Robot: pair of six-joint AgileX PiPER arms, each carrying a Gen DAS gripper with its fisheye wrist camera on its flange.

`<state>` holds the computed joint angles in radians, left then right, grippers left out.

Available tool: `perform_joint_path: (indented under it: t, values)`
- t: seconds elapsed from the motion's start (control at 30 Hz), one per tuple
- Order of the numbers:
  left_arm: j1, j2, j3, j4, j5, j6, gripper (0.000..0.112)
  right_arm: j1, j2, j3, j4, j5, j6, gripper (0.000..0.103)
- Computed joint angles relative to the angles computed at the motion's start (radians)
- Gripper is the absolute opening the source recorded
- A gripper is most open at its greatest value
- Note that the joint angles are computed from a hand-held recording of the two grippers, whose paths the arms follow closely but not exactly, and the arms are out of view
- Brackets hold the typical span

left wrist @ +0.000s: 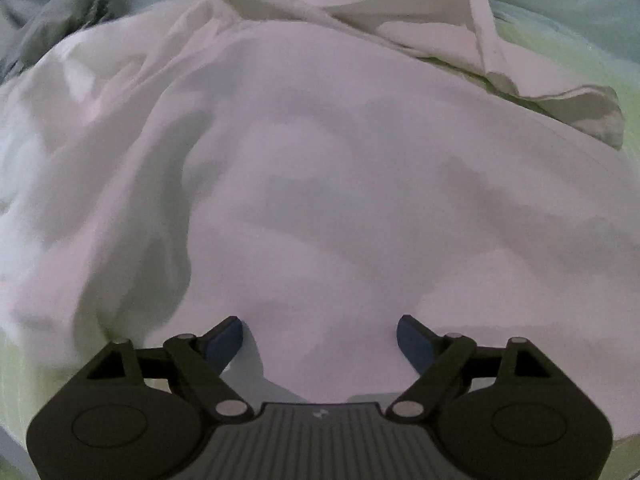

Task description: Fold clothes

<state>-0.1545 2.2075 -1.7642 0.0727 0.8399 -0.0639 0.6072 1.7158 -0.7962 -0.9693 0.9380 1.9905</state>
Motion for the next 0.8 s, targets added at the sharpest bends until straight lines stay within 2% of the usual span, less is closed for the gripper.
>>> perform_joint_path:
  t: [0.07,0.2,0.23,0.27,0.3,0.33,0.37,0.5,0.53,0.63,0.7,0.8]
  values:
    - [-0.014,-0.046,0.081,0.021,-0.025,-0.071,0.086,-0.010,-0.052,0.083,-0.008,-0.040,0.025,0.103]
    - [-0.075,-0.161,0.262,0.098,-0.059,-0.230,0.086,-0.100,-0.174,0.219,-0.052,-0.207,0.063,0.101]
    - [-0.090,-0.189,0.303,0.109,-0.063,-0.266,0.086,-0.113,-0.192,0.235,-0.067,-0.229,0.061,0.093]
    - [-0.104,-0.214,0.340,0.121,-0.066,-0.300,0.086,-0.115,-0.209,0.247,-0.085,-0.246,0.037,0.078]
    - [-0.116,-0.237,0.370,0.135,-0.068,-0.333,0.086,-0.117,-0.227,0.258,-0.103,-0.263,0.007,0.069]
    - [-0.128,-0.258,0.398,0.153,-0.067,-0.370,0.086,-0.120,-0.244,0.268,-0.119,-0.281,-0.024,0.048]
    - [-0.140,-0.274,0.418,0.177,-0.063,-0.413,0.086,-0.126,-0.260,0.280,-0.128,-0.301,-0.040,0.032]
    - [-0.157,-0.334,0.478,0.261,-0.044,-0.562,0.086,-0.156,-0.322,0.327,-0.155,-0.384,-0.103,0.027]
    - [-0.151,-0.354,0.496,0.282,-0.047,-0.588,0.086,-0.150,-0.333,0.333,-0.143,-0.374,-0.119,0.026]
    - [-0.112,-0.397,0.537,0.347,-0.076,-0.659,0.086,-0.126,-0.349,0.349,-0.093,-0.262,-0.148,0.025]
    - [-0.035,-0.405,0.549,0.322,-0.118,-0.648,0.086,-0.146,-0.371,0.369,-0.058,-0.214,-0.151,0.025]
    - [0.082,-0.403,0.546,0.270,-0.171,-0.617,0.086,-0.139,-0.331,0.323,-0.011,-0.157,-0.226,0.026]
